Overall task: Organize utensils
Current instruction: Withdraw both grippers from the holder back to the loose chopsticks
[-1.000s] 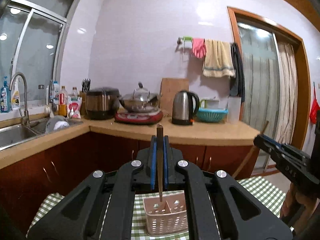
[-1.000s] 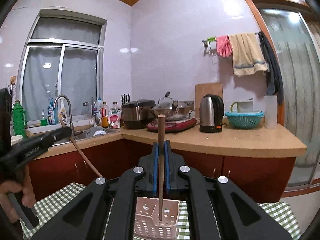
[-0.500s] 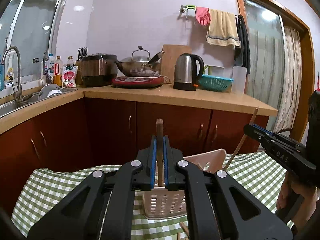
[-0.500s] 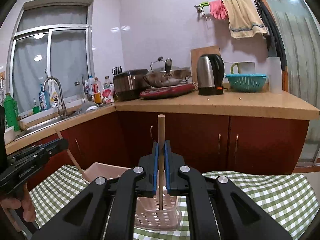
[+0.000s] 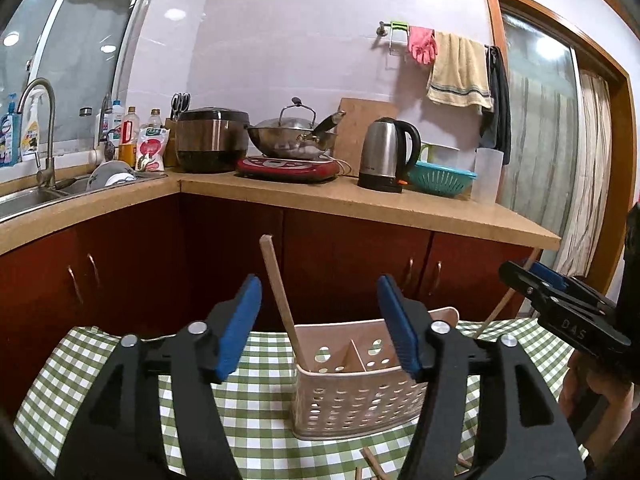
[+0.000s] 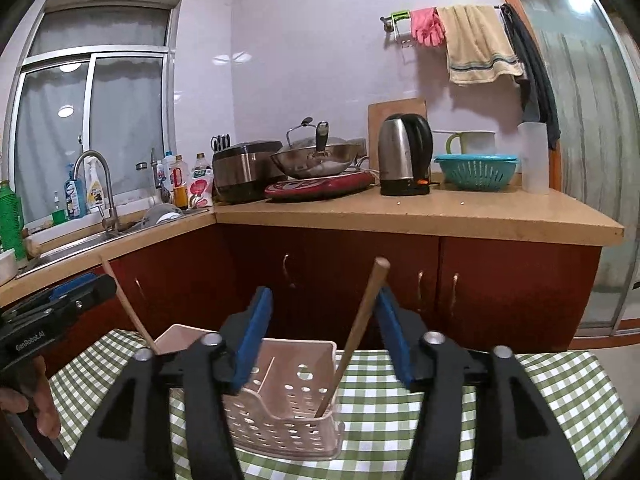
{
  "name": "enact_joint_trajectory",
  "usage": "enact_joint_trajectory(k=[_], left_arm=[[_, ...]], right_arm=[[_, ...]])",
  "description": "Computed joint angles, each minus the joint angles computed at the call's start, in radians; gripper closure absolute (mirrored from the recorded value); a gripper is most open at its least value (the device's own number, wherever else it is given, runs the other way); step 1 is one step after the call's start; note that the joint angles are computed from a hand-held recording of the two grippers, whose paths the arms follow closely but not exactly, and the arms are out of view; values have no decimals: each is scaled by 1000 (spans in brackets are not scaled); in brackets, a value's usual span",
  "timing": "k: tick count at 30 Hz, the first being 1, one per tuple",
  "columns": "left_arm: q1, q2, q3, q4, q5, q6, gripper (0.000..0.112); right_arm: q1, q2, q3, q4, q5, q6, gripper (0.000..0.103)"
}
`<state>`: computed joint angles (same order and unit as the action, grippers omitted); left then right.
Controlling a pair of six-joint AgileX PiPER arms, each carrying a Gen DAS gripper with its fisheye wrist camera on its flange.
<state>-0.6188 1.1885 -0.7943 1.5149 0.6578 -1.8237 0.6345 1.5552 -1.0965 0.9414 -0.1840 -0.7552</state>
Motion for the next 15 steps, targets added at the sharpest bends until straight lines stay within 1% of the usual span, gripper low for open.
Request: enact_joint_trajectory(k=[2,4,6,12,15], left_arm=[[-12,-10,6,1,19,-12,43],[-29,-25,13,-1,42,-18,41],[-47,-38,13,-13,70,-7,37],[-136,-94,28,-37,176,3,31],[-211,-124,49,-47,250,3,29]], right_arm=[[4,-18,15,36,-17,-40,42],[8,-37,29,93,-34,-98,37],[12,-64,47,157,-54,-163,36],[26,-152,104,314,-85,-321,35],[46,-200,144,400,-106,-410,35]])
